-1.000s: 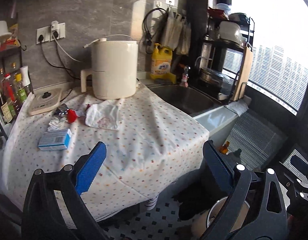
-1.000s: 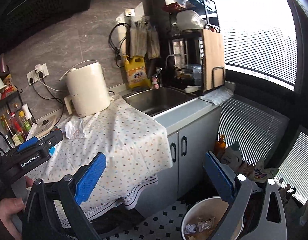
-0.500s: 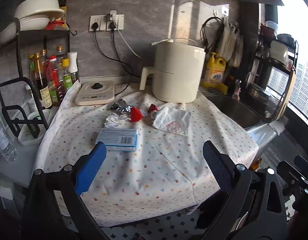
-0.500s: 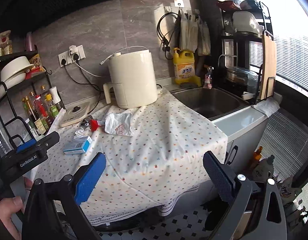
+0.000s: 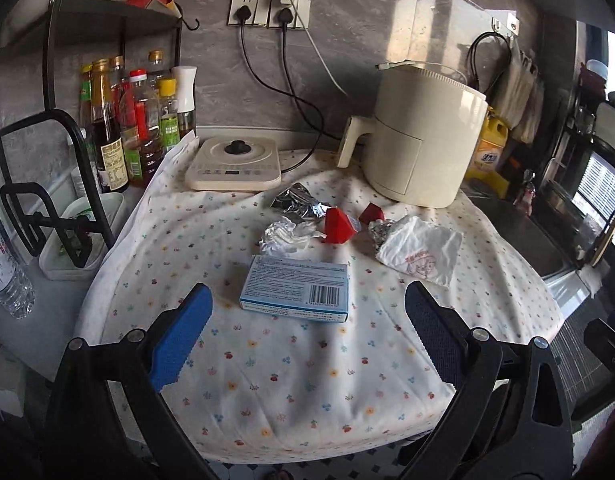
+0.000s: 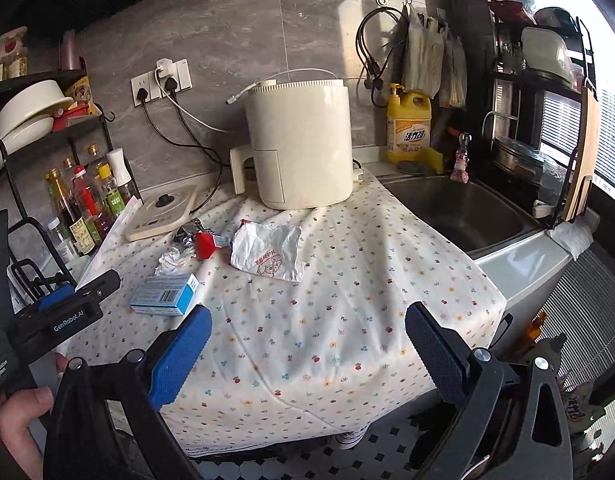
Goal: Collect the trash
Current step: 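Move both tools over the cloth toward the blue-white medicine box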
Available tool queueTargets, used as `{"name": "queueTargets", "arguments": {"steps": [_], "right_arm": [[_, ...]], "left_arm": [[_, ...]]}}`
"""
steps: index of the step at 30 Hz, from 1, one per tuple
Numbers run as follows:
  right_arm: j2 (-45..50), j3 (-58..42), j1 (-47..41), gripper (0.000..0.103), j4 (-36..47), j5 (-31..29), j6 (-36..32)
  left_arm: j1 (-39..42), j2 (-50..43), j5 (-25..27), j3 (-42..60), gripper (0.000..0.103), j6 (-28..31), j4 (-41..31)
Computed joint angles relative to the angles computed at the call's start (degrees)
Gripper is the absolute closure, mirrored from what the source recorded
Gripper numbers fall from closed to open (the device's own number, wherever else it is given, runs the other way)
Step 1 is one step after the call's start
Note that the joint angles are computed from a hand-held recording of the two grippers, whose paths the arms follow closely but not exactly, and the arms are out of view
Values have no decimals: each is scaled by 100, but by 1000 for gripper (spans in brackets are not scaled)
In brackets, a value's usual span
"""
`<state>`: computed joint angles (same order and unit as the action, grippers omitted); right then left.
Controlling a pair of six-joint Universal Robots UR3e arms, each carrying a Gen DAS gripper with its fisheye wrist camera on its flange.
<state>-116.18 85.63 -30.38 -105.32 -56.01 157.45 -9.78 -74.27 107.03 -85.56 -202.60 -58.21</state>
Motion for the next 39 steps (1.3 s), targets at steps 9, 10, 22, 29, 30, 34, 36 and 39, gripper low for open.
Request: {"name": "queueTargets", "arguments": {"steps": [9,10,22,29,30,34,36,39], "right_arm": [[1001,-20,1075,8,-1051,-961,595],[1086,-22,1151,8,-1116,-1022,630],[1710,-110,1686,8,-1588,-1465,840],[1479,94,1530,8,-1497,-1416,773],[1423,136,1501,8,-1472,-1398,749],[1177,319,1367,8,-1393,-1314,703],[1049,400,1292,8,-1329,-1265,671],[881,488,1204,8,-1231,-1219,609]], "left_arm": [[1062,-183,-763,-567,7,391,438],[1158,-230,-836,-597,7,442,479],[1477,-898,-1145,-653,7,814,898],[1283,-974,-1250,-684,7,728,944],[1228,-949,-1260,-710,7,720,957],[1033,-807,-1370,-817,7,758,1008],[867,-796,-1317,-828,7,792,1016],[733,-757,-1125,-851,7,805,1060]]}}
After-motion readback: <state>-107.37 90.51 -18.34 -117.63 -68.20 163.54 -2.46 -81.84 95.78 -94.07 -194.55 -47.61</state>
